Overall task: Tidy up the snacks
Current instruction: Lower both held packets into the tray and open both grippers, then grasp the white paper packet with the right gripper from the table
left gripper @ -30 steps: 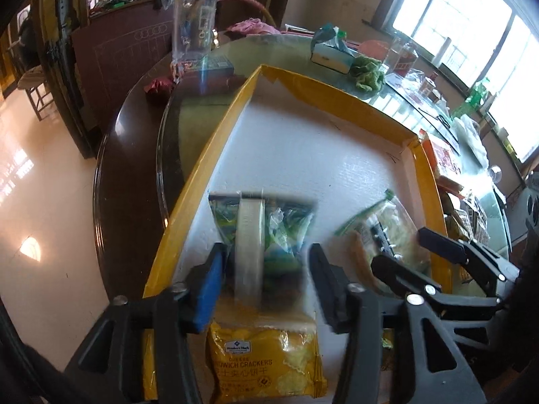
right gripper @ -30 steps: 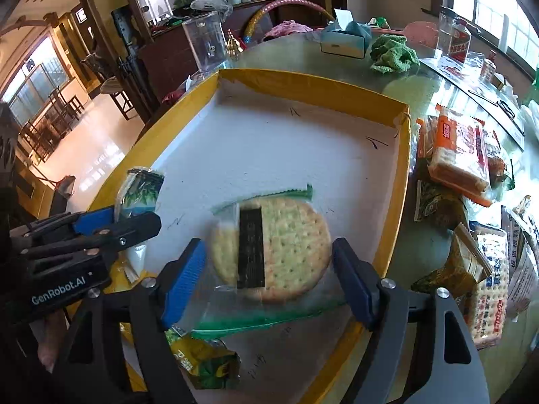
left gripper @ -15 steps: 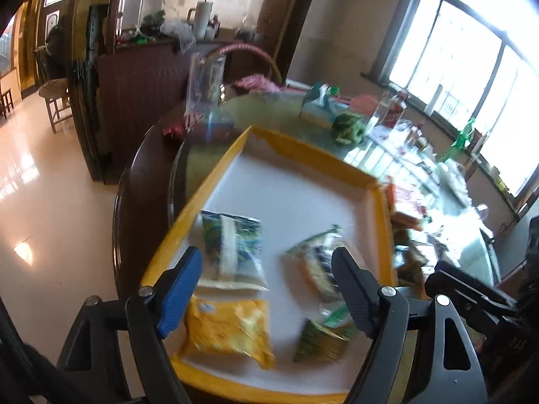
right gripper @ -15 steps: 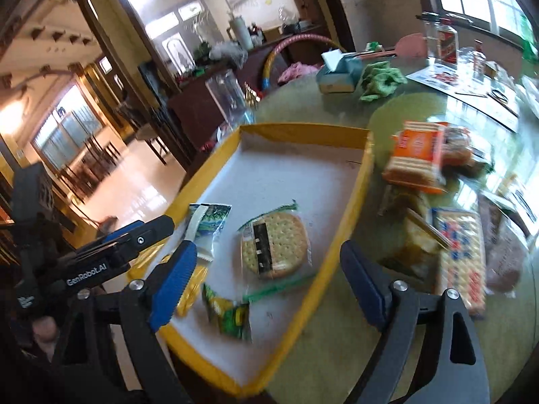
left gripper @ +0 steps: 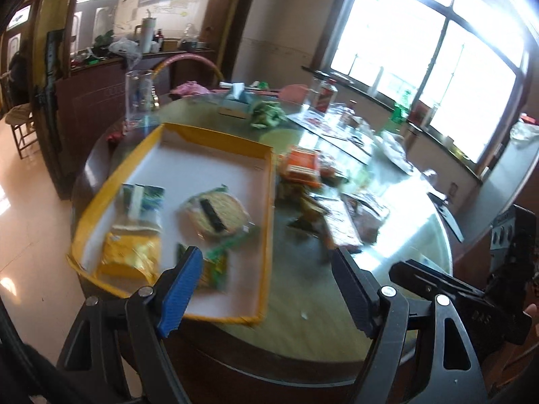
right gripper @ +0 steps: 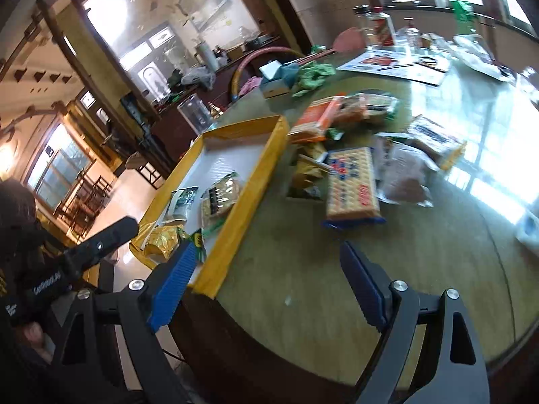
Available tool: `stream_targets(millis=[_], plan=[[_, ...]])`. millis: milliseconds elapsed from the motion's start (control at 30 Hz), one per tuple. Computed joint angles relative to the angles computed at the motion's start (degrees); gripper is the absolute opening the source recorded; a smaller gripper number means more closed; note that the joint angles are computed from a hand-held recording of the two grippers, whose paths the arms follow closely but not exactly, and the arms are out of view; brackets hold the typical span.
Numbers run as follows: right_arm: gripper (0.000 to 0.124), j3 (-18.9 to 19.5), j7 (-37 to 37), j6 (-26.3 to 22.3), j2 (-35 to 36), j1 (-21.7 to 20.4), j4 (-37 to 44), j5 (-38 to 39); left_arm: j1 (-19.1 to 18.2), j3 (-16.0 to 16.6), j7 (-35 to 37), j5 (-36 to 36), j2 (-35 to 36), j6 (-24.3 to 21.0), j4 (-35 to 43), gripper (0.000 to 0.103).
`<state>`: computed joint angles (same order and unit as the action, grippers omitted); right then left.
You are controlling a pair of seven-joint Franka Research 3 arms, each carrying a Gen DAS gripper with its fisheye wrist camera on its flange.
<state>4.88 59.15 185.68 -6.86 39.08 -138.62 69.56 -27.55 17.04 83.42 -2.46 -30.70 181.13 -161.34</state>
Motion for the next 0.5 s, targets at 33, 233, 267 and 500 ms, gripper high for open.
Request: stream_targets(millis=[33, 233, 267, 500], plan=[[0.087, 0.97, 1.7, 0.66, -1.15, -0.83, -1.39, -1.18, 0.43, -1.02, -0.29, 0.12, -1.12, -0.54, -0.6, 0.079], [0.087, 9.71, 14.21, 3.69, -8.59, -9.2, -9.77, -9.85, 1.37, -4.59, -1.7, 1.03, -5.7, -1.17, -3.5, 0.079], [0.087, 10.54, 15.19, 4.01, -9.72, -9.91, -10.83, -10.24, 1.4, -4.76, -1.79, 1.24, -5.93, -1.22, -3.74, 0.079], [0.087, 14.14, 20.93, 3.75, -11.86, -14.73, -13.73, -13.98, -1.12, -2.9, -1.31, 1.4, -4.63, -0.92, -3.49, 0.079]])
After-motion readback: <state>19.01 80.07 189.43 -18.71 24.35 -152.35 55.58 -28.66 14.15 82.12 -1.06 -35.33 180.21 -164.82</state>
